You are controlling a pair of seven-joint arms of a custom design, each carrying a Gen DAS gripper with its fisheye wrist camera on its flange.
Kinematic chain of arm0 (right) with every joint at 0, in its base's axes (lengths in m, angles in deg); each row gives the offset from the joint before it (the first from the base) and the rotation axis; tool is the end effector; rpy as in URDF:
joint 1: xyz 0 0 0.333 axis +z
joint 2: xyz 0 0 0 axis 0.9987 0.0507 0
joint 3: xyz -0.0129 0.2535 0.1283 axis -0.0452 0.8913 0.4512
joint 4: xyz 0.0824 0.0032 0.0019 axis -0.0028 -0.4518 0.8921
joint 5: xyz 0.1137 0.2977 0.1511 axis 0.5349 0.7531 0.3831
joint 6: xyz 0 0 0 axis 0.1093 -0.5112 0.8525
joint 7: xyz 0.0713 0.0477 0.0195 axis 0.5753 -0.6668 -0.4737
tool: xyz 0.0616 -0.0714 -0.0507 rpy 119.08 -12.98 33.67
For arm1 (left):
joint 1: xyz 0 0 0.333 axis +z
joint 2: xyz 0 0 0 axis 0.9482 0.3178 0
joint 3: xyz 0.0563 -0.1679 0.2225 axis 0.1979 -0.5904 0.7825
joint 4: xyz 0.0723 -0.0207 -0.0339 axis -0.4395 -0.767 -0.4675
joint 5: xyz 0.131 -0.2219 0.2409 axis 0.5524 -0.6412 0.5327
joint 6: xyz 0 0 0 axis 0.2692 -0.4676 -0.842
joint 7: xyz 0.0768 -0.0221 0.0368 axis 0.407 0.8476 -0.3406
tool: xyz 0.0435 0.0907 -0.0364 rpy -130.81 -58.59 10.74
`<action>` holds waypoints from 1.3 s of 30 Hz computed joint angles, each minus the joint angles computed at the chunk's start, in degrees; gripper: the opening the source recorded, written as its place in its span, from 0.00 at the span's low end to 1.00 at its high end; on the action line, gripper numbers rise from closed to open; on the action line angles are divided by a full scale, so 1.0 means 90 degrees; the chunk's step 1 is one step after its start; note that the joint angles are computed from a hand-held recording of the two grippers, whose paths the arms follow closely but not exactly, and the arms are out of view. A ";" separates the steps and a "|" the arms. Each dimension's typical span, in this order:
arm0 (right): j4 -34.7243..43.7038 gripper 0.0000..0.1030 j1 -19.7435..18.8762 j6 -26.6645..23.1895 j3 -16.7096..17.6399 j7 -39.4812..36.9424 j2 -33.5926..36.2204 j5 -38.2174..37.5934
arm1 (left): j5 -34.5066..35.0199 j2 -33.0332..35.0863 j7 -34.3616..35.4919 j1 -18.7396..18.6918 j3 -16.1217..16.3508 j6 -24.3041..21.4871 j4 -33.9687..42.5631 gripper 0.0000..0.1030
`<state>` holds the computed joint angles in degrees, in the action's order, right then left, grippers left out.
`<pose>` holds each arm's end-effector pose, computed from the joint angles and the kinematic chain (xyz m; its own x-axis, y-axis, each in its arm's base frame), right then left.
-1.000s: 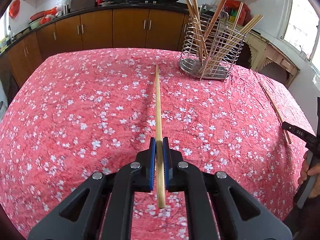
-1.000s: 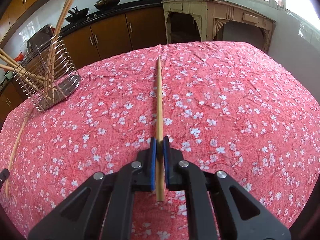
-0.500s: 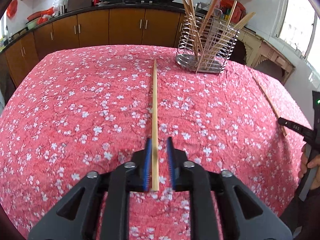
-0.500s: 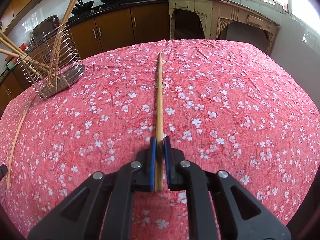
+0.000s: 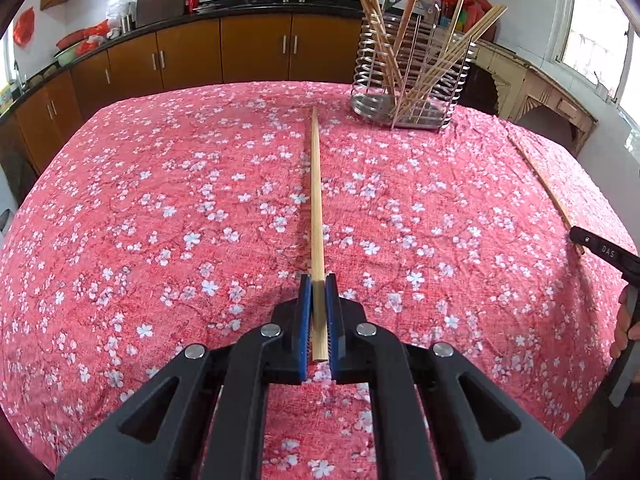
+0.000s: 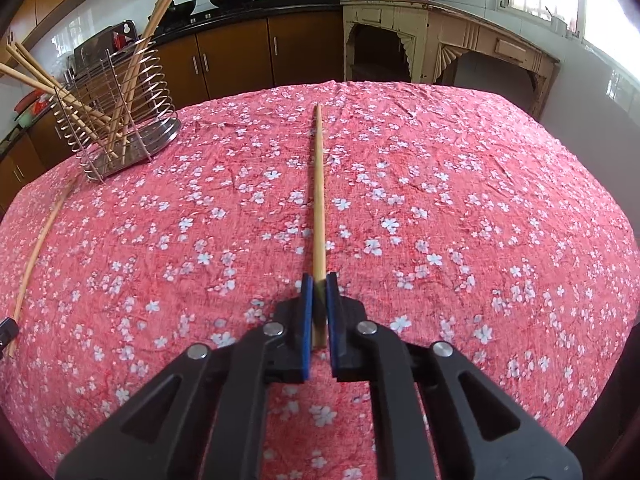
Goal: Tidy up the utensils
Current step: 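Lift both held chopsticks upright and carry them over the wire holder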
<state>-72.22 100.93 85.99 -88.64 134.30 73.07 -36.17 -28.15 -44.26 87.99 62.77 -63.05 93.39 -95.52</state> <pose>0.5849 0.1586 0.4803 -0.1406 -0.9889 -0.0487 -0.7413 0.1378 -0.6569 0.4854 -0.2240 0.5208 -0.0204 -0.9967 0.0785 -0.7535 -0.0363 -0.6564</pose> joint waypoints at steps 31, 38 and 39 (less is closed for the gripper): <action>0.1311 0.07 -0.0117 0.1264 -0.0151 0.1741 -0.0319 -0.2310 | 0.1983 -0.0148 -0.1264 0.0779 -0.0125 0.0600 0.1534 0.07; 0.1770 0.07 -0.0032 0.1530 -0.0251 0.1524 -0.0186 -0.2152 | 0.2219 -0.0176 -0.1439 0.0709 -0.0053 0.0787 0.1719 0.07; 0.1821 0.07 -0.0014 0.1562 -0.0269 0.1518 -0.0186 -0.2173 | 0.2125 -0.0192 -0.1367 0.0697 -0.0022 0.0851 0.1729 0.07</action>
<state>-55.83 100.81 100.05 -91.06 147.97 71.39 -55.73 -9.03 -45.99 75.69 69.04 -63.25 101.05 -79.97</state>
